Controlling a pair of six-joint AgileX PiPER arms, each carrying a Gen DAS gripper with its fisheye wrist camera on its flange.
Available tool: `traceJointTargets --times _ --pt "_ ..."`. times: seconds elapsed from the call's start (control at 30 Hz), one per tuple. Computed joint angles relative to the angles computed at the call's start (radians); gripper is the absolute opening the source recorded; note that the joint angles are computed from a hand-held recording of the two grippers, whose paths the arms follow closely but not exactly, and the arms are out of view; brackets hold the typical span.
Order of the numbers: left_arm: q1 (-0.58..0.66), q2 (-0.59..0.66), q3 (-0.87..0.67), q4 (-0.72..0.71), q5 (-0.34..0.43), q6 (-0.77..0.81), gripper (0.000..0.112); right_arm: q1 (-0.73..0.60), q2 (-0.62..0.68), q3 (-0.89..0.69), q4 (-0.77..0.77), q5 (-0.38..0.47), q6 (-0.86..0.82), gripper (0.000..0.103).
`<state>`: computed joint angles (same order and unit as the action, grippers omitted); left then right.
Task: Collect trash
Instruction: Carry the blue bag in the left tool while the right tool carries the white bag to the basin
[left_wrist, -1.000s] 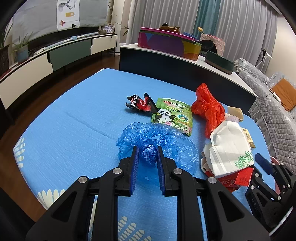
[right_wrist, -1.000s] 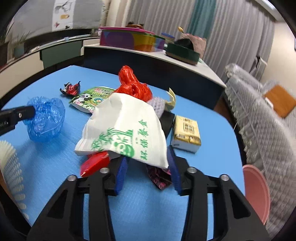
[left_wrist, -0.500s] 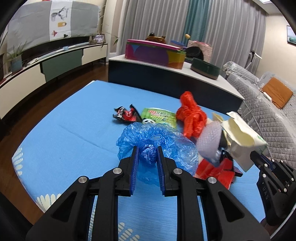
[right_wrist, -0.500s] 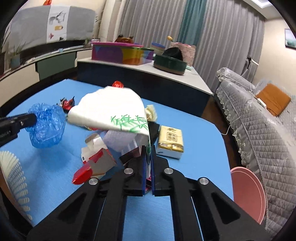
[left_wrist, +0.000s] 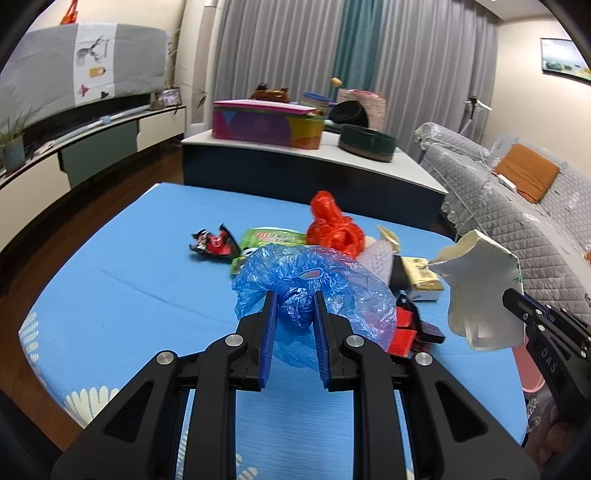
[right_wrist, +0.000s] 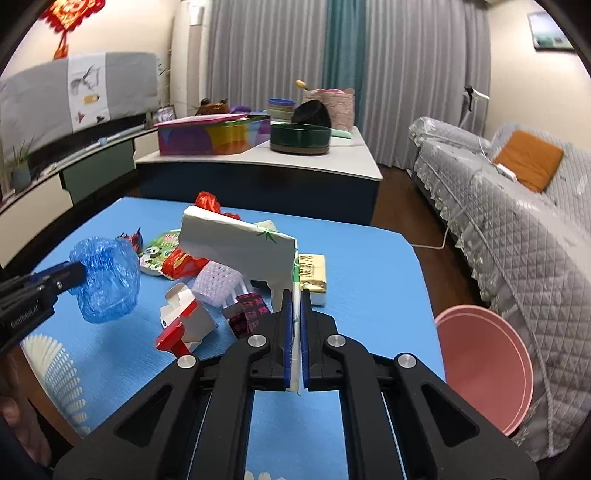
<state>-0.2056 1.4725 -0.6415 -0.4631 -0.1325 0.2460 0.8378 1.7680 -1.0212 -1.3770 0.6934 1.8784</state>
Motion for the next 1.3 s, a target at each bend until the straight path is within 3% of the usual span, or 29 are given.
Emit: traceJointTargets --times 0.2,0.83,1.0,1.3 --pt "-0.058 -0.027 0.012 -0.022 -0.014 0.019 0.019 -0.006 -0.078 0.087 -0.018 0.024 0.083 0.004" --pt "-0.304 0.018 -0.047 -0.464 -0.077 0.443 0.019 -0.042 -0.282 0.294 -0.032 0.103 0.182 0.004" --pt "-0.362 0.040 -0.087 -0.524 -0.066 0.509 0.019 -0.076 -0.355 0.353 -0.028 0.113 0.196 0.004" --pt "-0.472 0.134 -0.241 -0.820 -0.021 0.808 0.019 -0.226 -0.518 0.462 -0.014 0.087 0.175 0.004"
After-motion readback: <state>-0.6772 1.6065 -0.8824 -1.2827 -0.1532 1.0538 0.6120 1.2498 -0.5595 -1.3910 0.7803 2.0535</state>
